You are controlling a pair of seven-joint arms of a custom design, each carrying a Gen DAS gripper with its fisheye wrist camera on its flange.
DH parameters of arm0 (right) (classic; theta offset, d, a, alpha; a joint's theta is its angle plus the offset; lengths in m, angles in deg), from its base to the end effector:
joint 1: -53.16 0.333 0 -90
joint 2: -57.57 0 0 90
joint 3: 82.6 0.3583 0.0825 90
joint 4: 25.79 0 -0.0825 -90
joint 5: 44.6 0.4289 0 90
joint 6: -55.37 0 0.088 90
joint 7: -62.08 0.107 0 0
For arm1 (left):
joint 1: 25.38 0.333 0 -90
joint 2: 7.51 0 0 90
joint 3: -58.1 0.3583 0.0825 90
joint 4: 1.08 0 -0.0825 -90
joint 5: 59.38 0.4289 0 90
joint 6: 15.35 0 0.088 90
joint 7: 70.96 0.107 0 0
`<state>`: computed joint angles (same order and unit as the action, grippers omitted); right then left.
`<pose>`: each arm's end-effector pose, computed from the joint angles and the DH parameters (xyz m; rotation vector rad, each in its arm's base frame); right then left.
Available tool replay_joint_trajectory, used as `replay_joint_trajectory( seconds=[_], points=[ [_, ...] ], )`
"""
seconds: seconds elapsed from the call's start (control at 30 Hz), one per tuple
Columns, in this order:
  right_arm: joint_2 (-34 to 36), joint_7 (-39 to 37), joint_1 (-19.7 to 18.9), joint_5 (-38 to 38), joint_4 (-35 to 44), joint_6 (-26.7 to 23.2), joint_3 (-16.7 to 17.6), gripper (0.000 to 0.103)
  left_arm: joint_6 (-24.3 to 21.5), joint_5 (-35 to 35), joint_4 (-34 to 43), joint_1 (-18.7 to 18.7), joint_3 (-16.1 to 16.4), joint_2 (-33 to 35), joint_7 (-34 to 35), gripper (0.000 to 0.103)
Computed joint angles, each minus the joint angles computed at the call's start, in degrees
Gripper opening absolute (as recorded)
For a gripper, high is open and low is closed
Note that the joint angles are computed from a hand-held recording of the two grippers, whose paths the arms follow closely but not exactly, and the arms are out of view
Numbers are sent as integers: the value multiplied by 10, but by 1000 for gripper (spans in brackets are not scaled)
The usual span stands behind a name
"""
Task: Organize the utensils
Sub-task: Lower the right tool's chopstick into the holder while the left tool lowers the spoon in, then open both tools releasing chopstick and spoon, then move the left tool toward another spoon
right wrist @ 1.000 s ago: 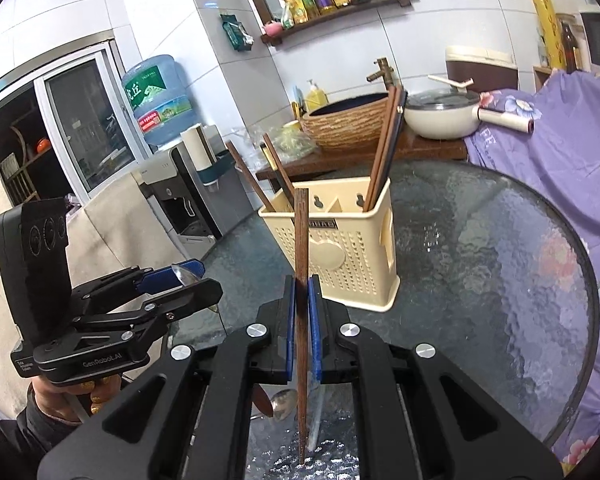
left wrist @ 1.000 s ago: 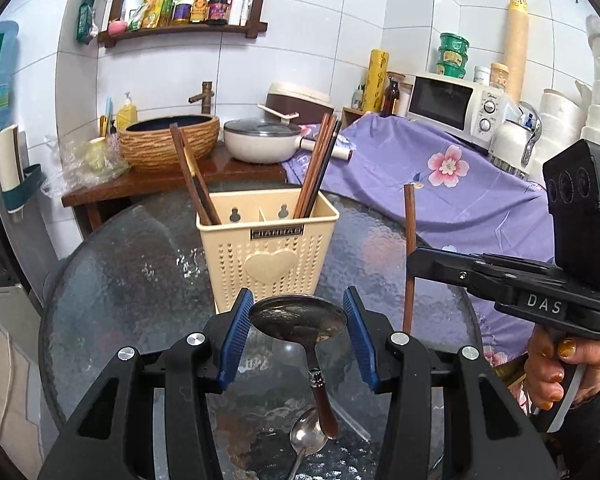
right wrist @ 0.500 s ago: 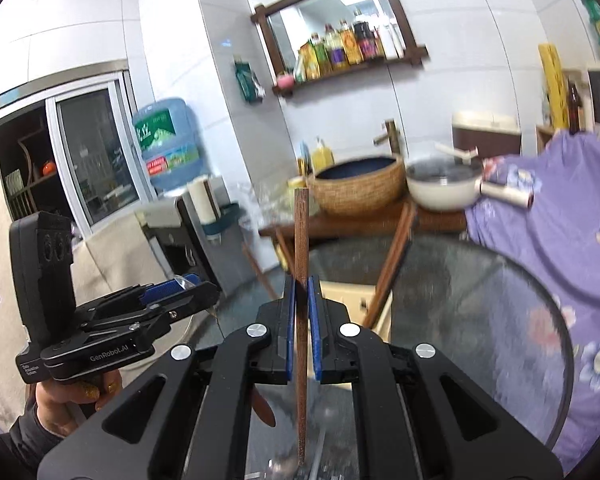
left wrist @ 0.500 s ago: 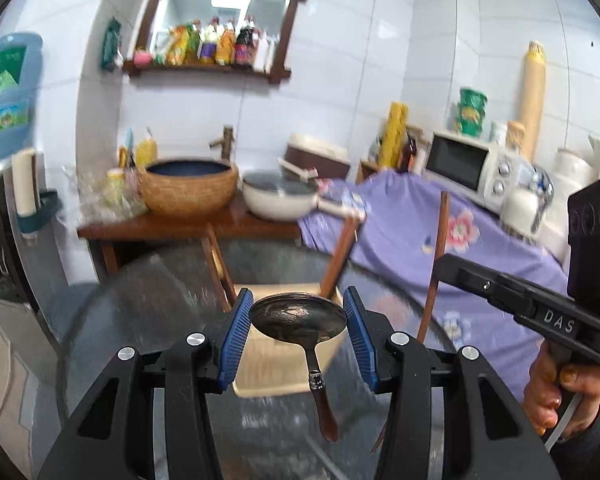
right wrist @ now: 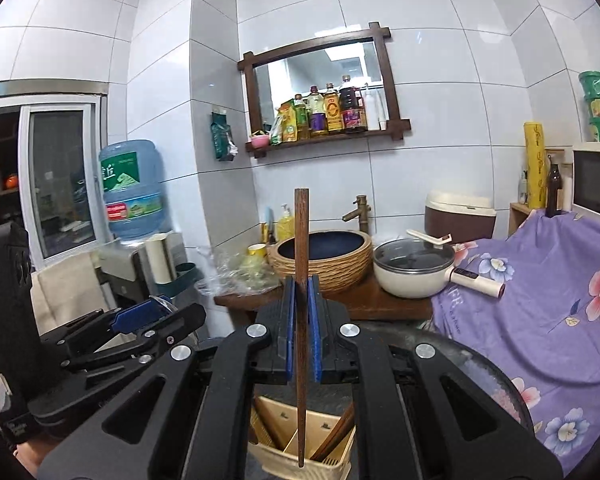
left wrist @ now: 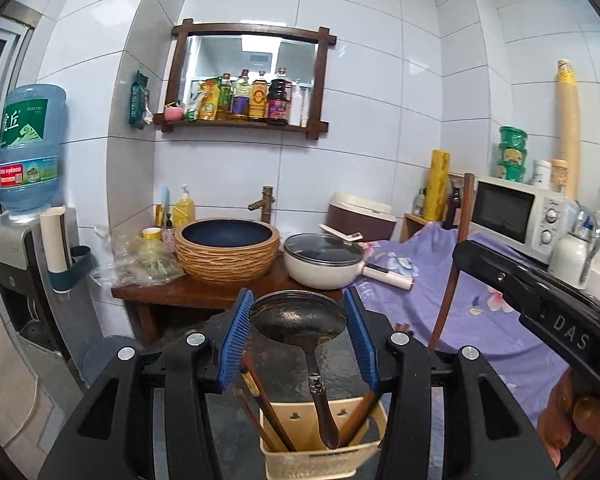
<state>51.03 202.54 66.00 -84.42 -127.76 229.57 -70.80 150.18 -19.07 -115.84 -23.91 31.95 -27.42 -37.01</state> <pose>0.5185 0.3027 0.7850 -1.4030 1.1405 -0.7673 0.4496 -0.3043 0.7498 -1.3732 1.5295 -1.2357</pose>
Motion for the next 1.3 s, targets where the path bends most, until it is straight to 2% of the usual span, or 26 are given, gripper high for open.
replay_joint_trajectory(
  seconds=[0.1,0.2,0.4,0.6,0.8,0.87,1.17,1.23,1.3],
  points=[
    [20,101,-22,-106,23,-9,17,7,-10,31,10,22,-20,18,-37,46],
    [39,173,-11,-177,32,-23,7,7,-16,70,6,27,-25,29,-75,46],
    [44,257,24,-272,8,-35,-25,7,-11,113,-24,1,-2,34,-117,46],
    [42,272,41,-281,-25,-34,-40,7,-2,100,-50,-31,21,38,-101,46],
    [38,256,44,-263,-54,-28,-42,7,-2,78,-67,-48,30,47,-70,46],
    [35,276,41,-282,-60,-27,-40,7,-1,66,-73,-54,35,49,-61,46],
    [20,294,29,-306,-75,-25,-35,8,2,24,-92,-69,47,51,-16,46],
    [18,277,28,-284,-81,-20,-36,8,8,22,-98,-65,44,47,-12,46],
    [14,274,25,-280,-86,-21,-34,10,14,26,-104,-60,39,40,-10,51]
  ],
)
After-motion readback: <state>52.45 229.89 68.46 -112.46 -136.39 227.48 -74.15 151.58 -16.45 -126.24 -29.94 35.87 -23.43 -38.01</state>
